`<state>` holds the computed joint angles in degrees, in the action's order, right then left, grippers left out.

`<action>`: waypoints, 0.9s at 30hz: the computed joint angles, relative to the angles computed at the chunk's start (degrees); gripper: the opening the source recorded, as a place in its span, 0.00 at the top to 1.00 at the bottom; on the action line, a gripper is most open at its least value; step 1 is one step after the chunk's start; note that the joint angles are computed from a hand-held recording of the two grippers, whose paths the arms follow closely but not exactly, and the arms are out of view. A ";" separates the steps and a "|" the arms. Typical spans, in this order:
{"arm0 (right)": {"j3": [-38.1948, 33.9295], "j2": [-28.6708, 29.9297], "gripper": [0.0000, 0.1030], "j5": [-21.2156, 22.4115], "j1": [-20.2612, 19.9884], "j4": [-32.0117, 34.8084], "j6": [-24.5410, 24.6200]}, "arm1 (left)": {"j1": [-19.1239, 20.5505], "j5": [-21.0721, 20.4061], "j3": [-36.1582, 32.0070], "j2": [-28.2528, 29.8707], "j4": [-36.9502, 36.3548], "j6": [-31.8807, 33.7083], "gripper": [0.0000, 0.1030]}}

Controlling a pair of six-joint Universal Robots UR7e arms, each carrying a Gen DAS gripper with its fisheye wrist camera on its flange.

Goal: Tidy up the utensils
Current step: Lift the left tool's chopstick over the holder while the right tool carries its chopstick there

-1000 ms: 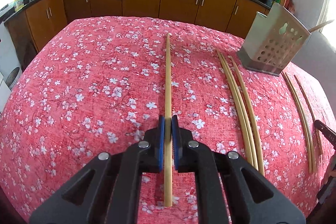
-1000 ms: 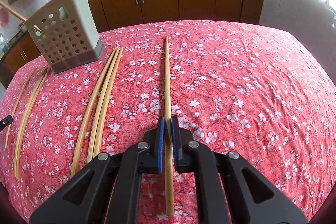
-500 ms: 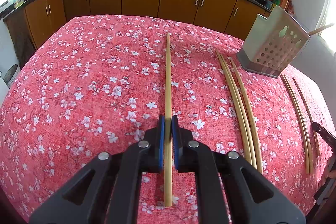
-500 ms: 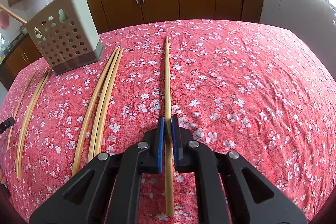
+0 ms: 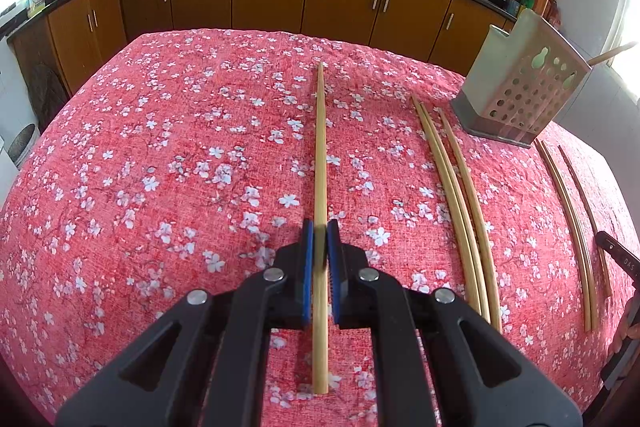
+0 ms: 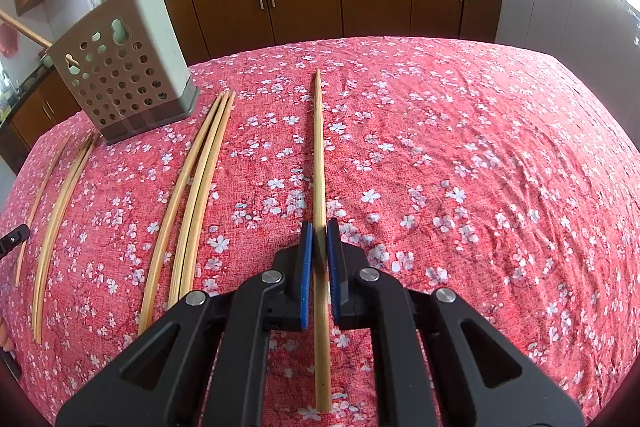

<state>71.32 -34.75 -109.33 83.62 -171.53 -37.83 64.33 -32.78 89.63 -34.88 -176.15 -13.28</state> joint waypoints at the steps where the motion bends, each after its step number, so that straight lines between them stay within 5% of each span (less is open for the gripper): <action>1: 0.00 -0.02 0.91 0.06 0.00 0.07 0.09 | -0.03 0.18 -0.11 0.10 0.12 0.01 0.91; 19: 5.09 -3.56 0.92 1.24 -0.48 -1.31 -0.79 | -1.46 3.61 1.02 0.20 3.02 0.44 0.92; 27: 7.68 -7.16 0.92 6.68 0.77 -7.72 -1.05 | -4.55 5.25 3.12 -1.26 -11.56 10.05 0.92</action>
<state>79.00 -41.90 -102.64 84.38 -179.25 -38.88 59.78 -27.52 92.74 -36.14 -187.71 -3.23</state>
